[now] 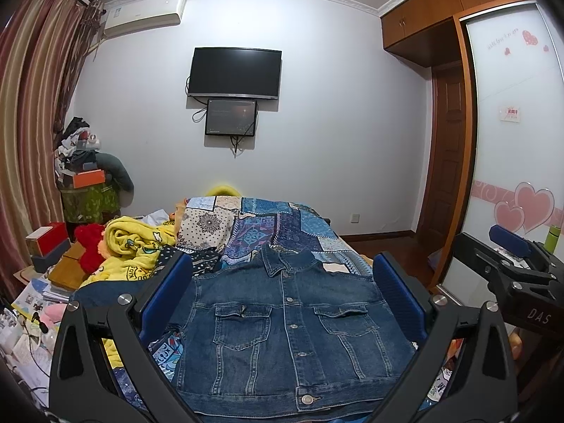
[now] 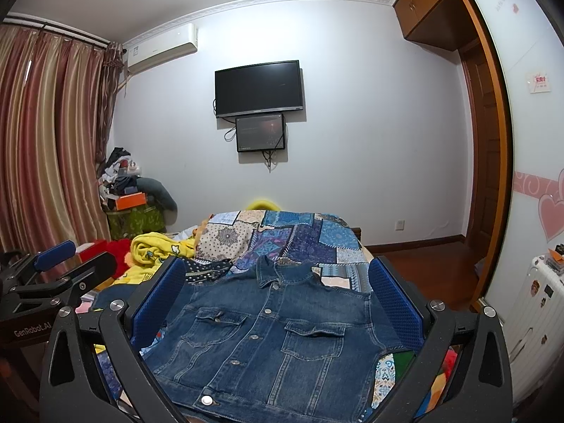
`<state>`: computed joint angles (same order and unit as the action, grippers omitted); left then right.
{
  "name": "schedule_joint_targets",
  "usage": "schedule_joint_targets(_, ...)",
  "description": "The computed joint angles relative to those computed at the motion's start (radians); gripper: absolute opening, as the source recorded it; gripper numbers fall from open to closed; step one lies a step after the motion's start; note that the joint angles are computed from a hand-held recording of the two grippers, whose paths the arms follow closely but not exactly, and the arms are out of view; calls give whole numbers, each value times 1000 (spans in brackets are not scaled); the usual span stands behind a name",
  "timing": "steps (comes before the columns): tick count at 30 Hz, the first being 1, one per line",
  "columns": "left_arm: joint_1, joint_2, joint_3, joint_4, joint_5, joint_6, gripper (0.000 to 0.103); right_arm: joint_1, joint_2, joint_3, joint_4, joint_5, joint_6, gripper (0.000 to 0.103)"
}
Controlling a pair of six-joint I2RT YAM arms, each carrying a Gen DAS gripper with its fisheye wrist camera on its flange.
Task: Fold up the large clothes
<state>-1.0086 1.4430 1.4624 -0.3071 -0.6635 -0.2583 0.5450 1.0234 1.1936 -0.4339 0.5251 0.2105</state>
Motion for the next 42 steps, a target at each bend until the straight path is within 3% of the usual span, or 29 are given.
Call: schedule_joint_targets(42, 10, 4, -4, -7, 12, -8, 103, 34, 7, -31, 16, 26, 22, 103)
